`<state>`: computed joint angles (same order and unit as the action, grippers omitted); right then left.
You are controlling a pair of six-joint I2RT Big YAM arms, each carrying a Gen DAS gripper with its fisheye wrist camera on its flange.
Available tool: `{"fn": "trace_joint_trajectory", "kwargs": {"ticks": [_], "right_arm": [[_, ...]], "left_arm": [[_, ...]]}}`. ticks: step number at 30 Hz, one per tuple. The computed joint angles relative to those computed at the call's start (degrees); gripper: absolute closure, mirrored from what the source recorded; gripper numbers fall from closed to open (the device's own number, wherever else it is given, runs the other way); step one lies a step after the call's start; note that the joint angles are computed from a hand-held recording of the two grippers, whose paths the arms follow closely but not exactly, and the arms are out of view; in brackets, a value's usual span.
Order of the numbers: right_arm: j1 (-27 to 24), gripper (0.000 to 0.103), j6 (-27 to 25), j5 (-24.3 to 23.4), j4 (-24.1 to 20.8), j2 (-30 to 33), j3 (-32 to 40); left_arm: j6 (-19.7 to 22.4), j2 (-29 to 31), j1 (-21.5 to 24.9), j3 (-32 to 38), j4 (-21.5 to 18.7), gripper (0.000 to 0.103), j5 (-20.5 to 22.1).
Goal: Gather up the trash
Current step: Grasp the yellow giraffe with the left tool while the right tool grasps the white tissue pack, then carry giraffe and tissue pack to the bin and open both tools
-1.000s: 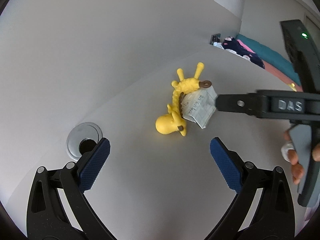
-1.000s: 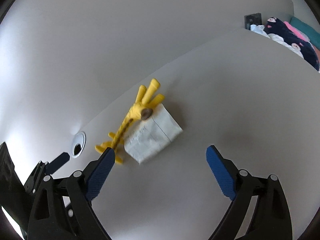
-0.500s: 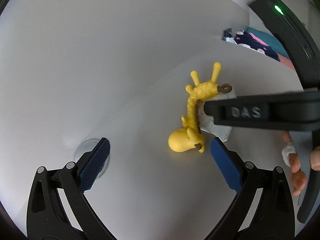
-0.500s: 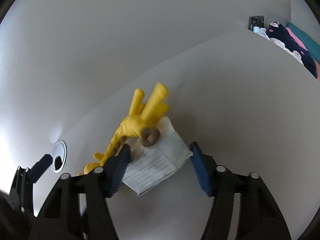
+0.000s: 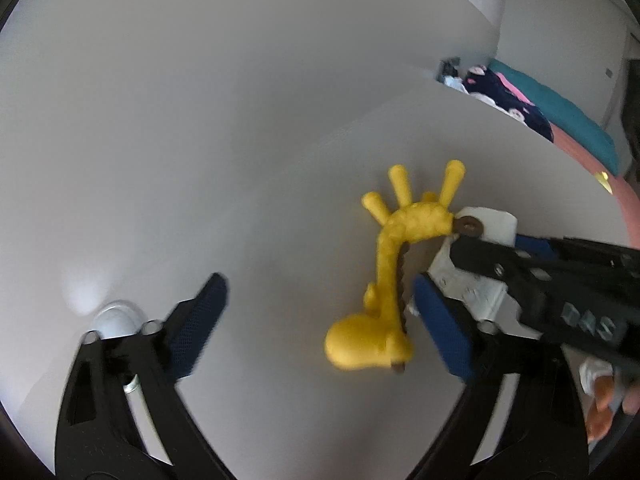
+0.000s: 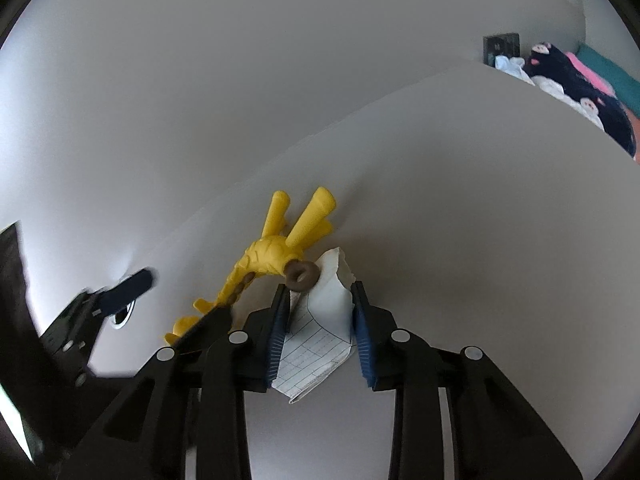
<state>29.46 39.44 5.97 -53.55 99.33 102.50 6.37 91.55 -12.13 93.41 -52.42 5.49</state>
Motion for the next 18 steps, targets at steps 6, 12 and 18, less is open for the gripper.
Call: {"fn": "trace_joint_trajectory", "kwargs": {"ticks": [6,12,18], "right_arm": [[-1.09,0.07,0.83,-2.31,2.74,-3.7,-5.48],[-1.99,0.071,3.01,-1.88,6.22,-9.21,-12.78],[-2.4,0.071,5.65,-0.41,8.85,-16.29,-20.17]], "left_arm": [[2.48,2.66,-1.77,1.83,-1.5,0.065,-0.36],[-3.21,2.55,0.08,2.51,-3.53,0.083,6.96],[-8.37,-0.78,0.51,-0.94,-2.34,0.084,12.47]]}}
